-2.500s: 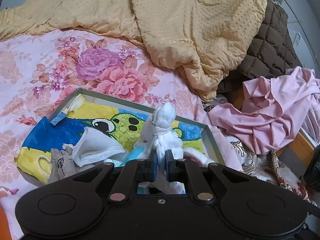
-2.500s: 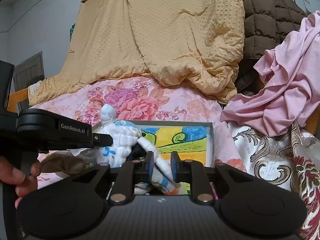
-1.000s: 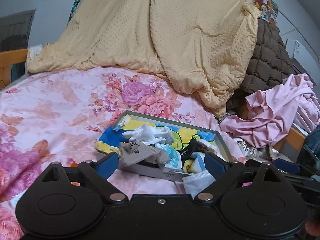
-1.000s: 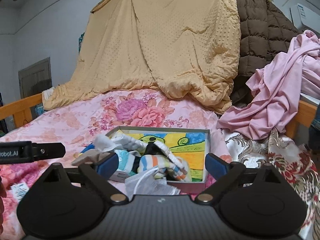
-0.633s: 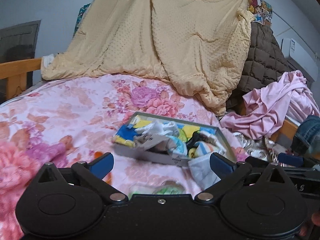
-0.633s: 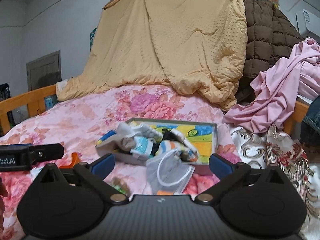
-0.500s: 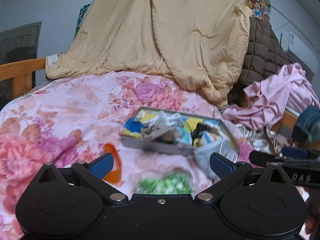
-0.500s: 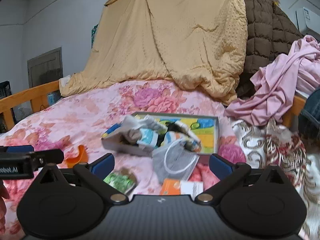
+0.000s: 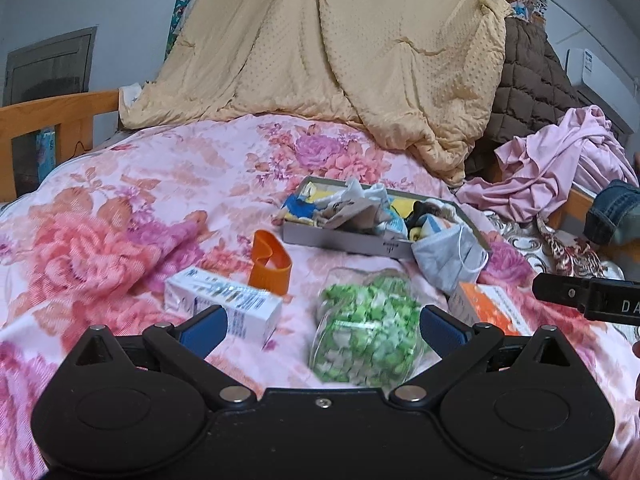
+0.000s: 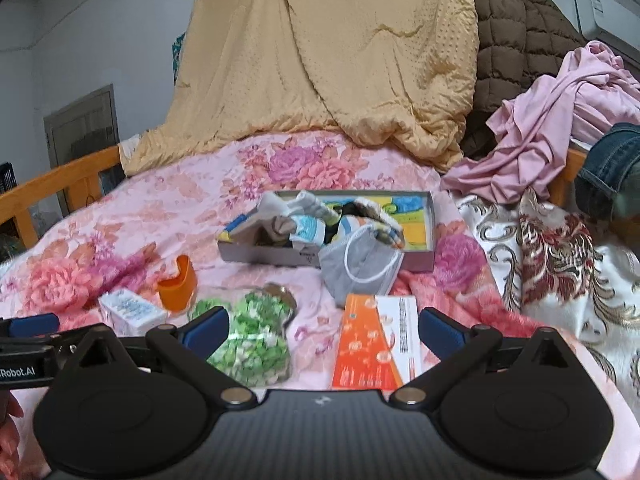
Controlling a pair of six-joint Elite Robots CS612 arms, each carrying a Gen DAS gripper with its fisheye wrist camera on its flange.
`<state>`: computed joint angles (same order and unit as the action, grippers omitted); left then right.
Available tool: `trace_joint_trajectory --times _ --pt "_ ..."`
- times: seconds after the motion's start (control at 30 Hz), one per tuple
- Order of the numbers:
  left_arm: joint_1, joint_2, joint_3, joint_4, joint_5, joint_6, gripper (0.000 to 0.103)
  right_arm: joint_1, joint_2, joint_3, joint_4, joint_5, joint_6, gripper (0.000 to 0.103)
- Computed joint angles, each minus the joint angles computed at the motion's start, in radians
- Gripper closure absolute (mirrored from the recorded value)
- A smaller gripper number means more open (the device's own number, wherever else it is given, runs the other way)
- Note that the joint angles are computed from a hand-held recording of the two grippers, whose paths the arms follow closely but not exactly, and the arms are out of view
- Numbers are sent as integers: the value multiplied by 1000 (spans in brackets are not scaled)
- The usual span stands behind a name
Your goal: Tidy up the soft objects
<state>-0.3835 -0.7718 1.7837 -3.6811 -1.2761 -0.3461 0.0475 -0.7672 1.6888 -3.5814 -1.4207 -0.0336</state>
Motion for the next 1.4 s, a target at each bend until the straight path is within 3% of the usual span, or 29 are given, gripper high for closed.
trace_joint_trajectory --times 0.43,1.4 --pt "-6 -17 56 8 2 -25 1 28 -23 26 94 -97 -48 0" --pt "-12 -18 64 49 32 -30 1 29 -26 14 181 -65 -94 0"
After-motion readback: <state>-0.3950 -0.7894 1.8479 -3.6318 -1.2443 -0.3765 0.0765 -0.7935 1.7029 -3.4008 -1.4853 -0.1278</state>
